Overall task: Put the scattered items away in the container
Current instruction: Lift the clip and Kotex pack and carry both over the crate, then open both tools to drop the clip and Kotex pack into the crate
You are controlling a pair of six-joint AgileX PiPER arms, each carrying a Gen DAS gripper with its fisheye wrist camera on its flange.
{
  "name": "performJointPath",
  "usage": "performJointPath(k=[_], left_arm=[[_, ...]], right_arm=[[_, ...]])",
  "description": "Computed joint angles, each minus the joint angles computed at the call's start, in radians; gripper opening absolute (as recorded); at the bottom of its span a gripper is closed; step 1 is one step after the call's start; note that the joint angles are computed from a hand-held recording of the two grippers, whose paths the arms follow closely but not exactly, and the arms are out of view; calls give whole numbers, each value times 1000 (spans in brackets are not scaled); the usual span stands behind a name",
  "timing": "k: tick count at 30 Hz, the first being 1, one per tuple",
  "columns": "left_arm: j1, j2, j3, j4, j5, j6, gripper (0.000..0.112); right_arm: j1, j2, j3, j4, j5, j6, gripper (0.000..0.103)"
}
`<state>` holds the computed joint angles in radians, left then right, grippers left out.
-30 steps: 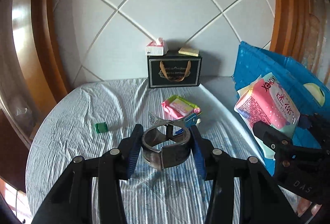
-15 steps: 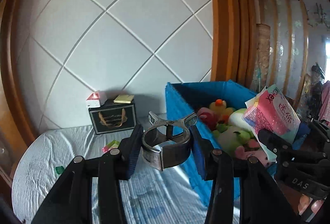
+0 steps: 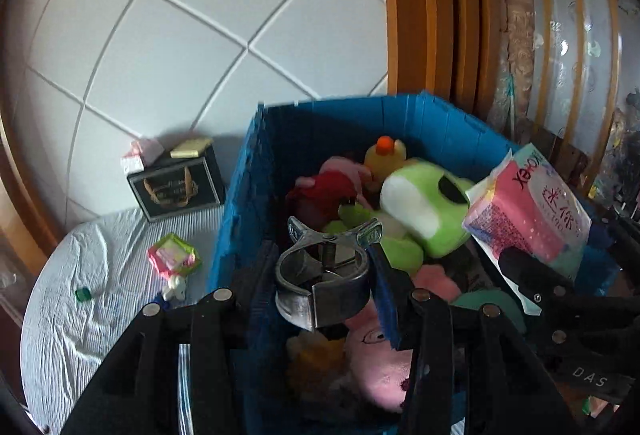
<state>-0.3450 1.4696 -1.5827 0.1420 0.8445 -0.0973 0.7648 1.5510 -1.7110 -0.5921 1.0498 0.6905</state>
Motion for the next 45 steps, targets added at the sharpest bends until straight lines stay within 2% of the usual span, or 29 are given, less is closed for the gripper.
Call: performJointPath(k=[3, 11, 13, 15, 24, 26, 32, 36, 42, 45], left_arm=[[-18, 20, 17, 45, 16, -47, 45], [2, 62, 3, 46, 67, -80, 45], [4, 52, 15, 51, 64, -86, 52], [7, 31, 38, 53, 48, -85, 68], [28, -4, 59, 29, 38, -62, 70], [15, -13, 67, 51, 37, -77, 70], [4, -57, 96, 44, 35, -67, 70], [-19, -118, 140, 55, 24, -79, 79], [-51, -201, 194, 66, 34, -102, 79], [-64, -239, 215, 87, 41, -124, 79]], right_arm=[[-46, -6, 49, 80, -62, -54, 74], [-80, 28, 39, 170, -84, -126, 74], [-83, 33, 30, 175, -78, -131, 74], [-84, 38, 19, 177, -73, -134, 74], [-82, 66, -32, 194, -67, -137, 76], [-75, 62, -33, 174, -57, -120, 82], [-58, -20, 34, 124, -54, -59, 85], [-33, -89, 88, 80, -38, -13, 87], [19, -162, 137, 37, -8, 27, 88], [52, -181, 140, 22, 7, 42, 98]])
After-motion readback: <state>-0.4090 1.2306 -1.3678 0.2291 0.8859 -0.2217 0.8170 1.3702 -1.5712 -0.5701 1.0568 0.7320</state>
